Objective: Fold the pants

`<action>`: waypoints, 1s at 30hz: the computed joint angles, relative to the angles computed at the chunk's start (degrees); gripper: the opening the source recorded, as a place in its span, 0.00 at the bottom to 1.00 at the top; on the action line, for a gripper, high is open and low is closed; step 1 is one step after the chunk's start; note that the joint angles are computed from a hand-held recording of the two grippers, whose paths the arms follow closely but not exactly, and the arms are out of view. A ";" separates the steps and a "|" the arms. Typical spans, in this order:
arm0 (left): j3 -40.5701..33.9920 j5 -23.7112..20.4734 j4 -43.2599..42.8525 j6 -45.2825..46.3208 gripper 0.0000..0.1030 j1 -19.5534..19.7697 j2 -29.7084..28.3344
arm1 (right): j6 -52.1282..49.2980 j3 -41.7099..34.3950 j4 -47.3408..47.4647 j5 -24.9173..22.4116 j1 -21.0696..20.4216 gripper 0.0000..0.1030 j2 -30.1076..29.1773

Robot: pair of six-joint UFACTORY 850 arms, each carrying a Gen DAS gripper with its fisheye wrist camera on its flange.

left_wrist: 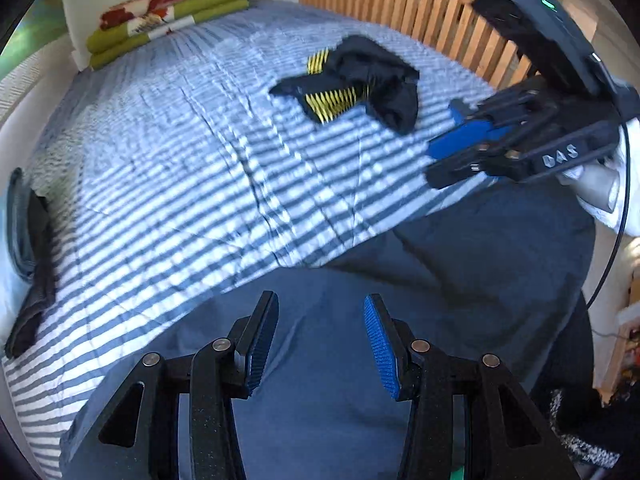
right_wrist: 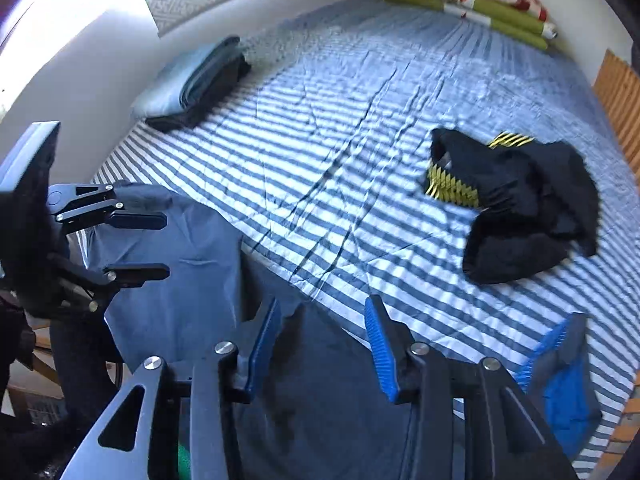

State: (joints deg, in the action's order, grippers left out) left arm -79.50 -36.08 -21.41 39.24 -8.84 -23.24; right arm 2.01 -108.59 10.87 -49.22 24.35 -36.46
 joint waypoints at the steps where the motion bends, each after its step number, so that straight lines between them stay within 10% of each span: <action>1: -0.22 0.02 1.23 -0.66 0.47 -0.26 -1.16 | -1.66 -1.12 3.15 -0.83 -0.64 0.33 -2.11; 10: 2.69 1.39 0.27 1.43 0.47 2.41 -5.32 | -20.88 -2.43 22.77 -4.81 -2.43 0.33 -9.59; 14: 3.40 0.81 -1.76 3.55 0.46 2.77 -4.42 | -23.61 -0.45 25.35 -3.99 -2.07 0.14 -8.82; 17: 3.84 0.17 -2.78 3.12 0.46 3.15 -3.76 | -25.00 3.46 25.35 -1.02 -1.33 0.01 -6.09; 22: 3.70 -2.79 -11.30 5.36 0.46 4.73 -0.54 | -25.77 14.51 23.58 10.74 1.39 0.01 2.55; 30: 5.37 -3.75 -8.73 -2.58 0.46 3.02 2.37 | -34.37 25.08 31.96 17.24 6.04 0.01 10.32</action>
